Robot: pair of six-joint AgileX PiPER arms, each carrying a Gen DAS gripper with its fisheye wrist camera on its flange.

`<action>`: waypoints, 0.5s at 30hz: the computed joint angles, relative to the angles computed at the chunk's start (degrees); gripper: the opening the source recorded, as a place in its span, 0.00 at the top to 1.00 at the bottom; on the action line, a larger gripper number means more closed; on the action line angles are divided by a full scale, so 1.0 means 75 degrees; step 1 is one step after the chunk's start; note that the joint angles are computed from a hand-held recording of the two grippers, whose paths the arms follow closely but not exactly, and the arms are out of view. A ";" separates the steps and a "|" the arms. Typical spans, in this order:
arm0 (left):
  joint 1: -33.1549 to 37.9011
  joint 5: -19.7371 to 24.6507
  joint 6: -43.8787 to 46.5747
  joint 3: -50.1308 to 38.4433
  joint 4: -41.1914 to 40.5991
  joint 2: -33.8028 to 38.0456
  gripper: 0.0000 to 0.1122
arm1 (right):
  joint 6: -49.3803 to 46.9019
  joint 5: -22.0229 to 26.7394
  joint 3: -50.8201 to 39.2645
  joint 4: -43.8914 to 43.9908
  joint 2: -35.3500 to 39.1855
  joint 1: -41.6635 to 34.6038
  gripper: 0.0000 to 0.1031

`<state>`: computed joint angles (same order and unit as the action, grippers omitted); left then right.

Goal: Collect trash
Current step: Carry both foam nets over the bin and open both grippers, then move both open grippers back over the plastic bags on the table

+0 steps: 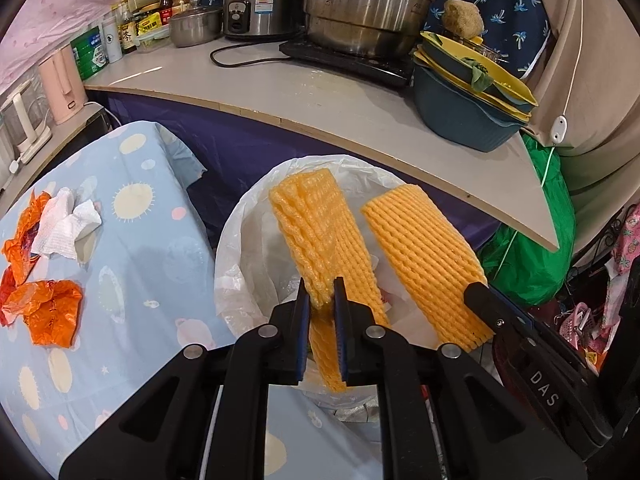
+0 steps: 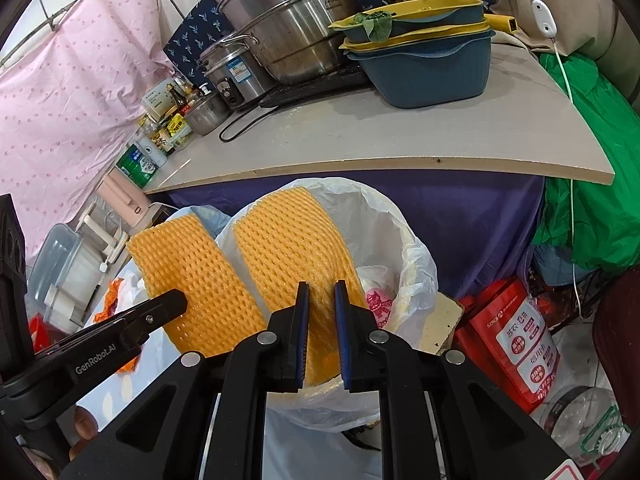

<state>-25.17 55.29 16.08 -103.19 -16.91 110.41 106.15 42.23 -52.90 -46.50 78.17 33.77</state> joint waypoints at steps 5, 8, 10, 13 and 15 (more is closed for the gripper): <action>0.0065 -0.0142 -0.0278 0.0023 0.0029 0.0037 0.56 | 0.0291 0.0130 -0.0064 -0.0220 0.0067 0.0079 0.73; 0.0101 -0.0330 -0.0367 0.0147 0.0105 -0.0046 0.51 | 0.0274 0.0170 -0.0111 -0.0228 0.0080 0.0094 0.72; 0.0148 -0.0255 -0.0394 0.0087 0.0082 -0.0014 0.51 | 0.0248 0.0202 -0.0150 -0.0218 0.0095 0.0122 0.72; 0.0237 -0.0229 -0.0436 0.0069 0.0043 -0.0005 0.51 | 0.0205 0.0232 -0.0229 -0.0216 0.0129 0.0164 0.72; 0.0297 -0.0216 -0.0441 0.0083 0.0024 -0.0020 0.51 | 0.0171 0.0275 -0.0306 -0.0214 0.0167 0.0215 0.72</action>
<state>-22.94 53.67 12.77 -102.56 -16.73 110.26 107.43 44.29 -55.20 -48.10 79.42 35.38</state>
